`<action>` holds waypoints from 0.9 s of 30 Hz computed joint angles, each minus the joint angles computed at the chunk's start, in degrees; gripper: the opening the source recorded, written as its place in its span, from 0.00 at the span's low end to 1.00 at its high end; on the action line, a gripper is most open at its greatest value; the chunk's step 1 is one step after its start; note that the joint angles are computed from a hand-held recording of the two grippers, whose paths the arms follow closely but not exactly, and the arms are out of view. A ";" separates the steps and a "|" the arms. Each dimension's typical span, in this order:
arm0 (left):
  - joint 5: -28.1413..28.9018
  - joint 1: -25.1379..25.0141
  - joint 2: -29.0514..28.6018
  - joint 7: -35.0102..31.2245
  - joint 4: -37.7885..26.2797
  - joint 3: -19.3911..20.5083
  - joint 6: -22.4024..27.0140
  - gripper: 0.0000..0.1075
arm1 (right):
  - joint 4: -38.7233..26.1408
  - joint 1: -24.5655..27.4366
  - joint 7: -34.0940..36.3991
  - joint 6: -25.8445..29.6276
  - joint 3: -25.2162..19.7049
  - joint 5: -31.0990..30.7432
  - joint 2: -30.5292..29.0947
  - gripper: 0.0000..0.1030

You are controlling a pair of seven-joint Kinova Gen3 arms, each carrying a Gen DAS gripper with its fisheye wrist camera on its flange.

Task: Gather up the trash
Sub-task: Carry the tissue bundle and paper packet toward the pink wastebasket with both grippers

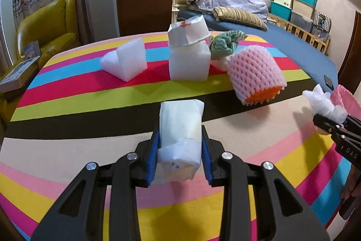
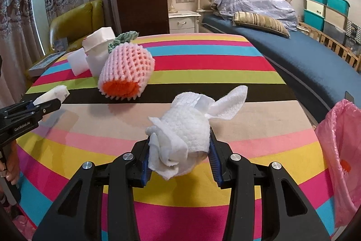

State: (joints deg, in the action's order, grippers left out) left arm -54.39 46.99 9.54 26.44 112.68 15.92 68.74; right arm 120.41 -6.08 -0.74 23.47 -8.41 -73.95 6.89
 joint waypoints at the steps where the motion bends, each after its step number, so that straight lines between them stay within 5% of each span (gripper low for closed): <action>1: 0.05 -0.02 0.00 0.08 0.07 -0.03 0.08 0.30 | 0.37 0.08 1.11 -0.41 -0.20 -1.18 -0.16 0.39; 18: -1.04 4.03 5.08 -2.96 -4.78 -0.94 8.93 0.30 | 2.17 -2.49 5.88 -5.97 0.12 -6.51 -1.21 0.39; 27: -0.72 3.37 3.54 -1.69 -2.93 -1.53 6.12 0.30 | 2.19 -2.35 4.38 -7.35 -1.00 -4.61 -1.44 0.40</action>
State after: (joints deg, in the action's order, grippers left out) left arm -55.11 50.37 13.08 24.75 109.75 14.39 74.85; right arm 122.61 -8.43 3.63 16.12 -9.41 -78.56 5.46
